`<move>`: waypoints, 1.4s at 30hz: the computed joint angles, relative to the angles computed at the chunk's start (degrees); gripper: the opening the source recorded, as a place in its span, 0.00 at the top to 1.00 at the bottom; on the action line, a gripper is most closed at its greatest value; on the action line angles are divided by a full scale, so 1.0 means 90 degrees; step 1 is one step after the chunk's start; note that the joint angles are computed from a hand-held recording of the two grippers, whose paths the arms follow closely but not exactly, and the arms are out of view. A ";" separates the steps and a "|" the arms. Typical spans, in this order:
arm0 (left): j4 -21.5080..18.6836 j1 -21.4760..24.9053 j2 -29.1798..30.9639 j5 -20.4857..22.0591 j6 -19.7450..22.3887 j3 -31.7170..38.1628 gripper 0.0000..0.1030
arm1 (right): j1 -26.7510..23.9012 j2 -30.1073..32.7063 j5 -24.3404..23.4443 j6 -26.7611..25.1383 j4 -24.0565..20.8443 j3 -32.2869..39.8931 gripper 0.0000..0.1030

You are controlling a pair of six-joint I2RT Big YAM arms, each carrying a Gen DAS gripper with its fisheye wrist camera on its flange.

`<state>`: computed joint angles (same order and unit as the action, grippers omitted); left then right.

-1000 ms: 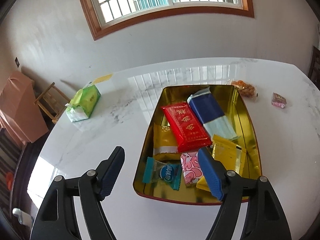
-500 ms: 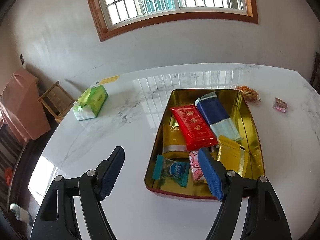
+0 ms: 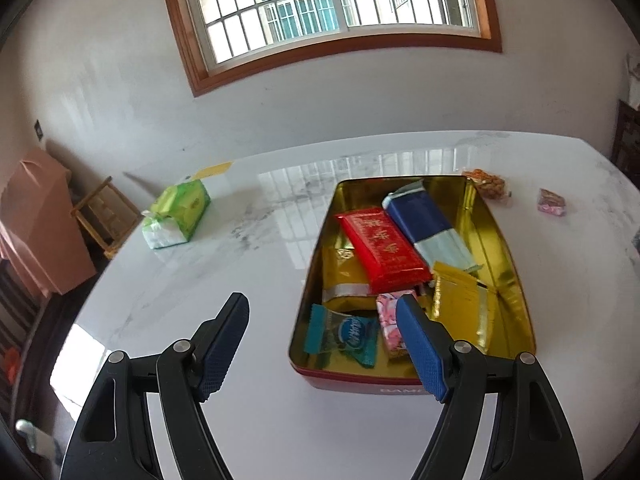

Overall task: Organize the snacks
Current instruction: 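Carry the grey seaweed packet over the tin and open the right tool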

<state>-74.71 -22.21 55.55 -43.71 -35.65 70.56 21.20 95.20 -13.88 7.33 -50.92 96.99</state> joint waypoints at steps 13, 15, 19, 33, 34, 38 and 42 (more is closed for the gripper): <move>0.0161 0.0251 -0.0423 0.0424 -0.0194 -0.0332 0.26 | 0.1589 0.0260 -0.0553 -0.0220 -0.0210 0.1373 0.76; 0.0195 0.0291 -0.0494 0.0488 -0.0133 -0.0360 0.26 | 0.1838 0.0481 -0.0567 -0.0280 -0.0332 0.1752 0.76; 0.0126 0.0263 -0.0571 0.0359 -0.0094 -0.0374 0.26 | 0.2252 0.0936 -0.0570 -0.0383 -0.0602 0.2456 0.76; 0.0094 0.0344 -0.0727 0.0196 0.0222 -0.0404 0.20 | 0.2860 0.2366 -0.0399 -0.0412 -0.1595 0.4358 0.76; 0.0115 0.0361 -0.0738 0.0210 0.0248 -0.0415 0.20 | 0.2877 0.2427 -0.0365 -0.0423 -0.1638 0.4419 0.76; 0.0124 0.0432 -0.0762 0.0265 0.0270 -0.0440 0.20 | 0.2946 0.2784 -0.0279 -0.0404 -0.1905 0.4915 0.76; 0.0156 0.0538 -0.0831 0.0345 0.0273 -0.0506 0.20 | 0.2990 0.3146 -0.0181 -0.0425 -0.2197 0.5429 0.76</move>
<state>-73.30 -17.37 48.07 -40.60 -33.20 66.01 48.11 123.51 -15.50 3.50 -70.69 145.85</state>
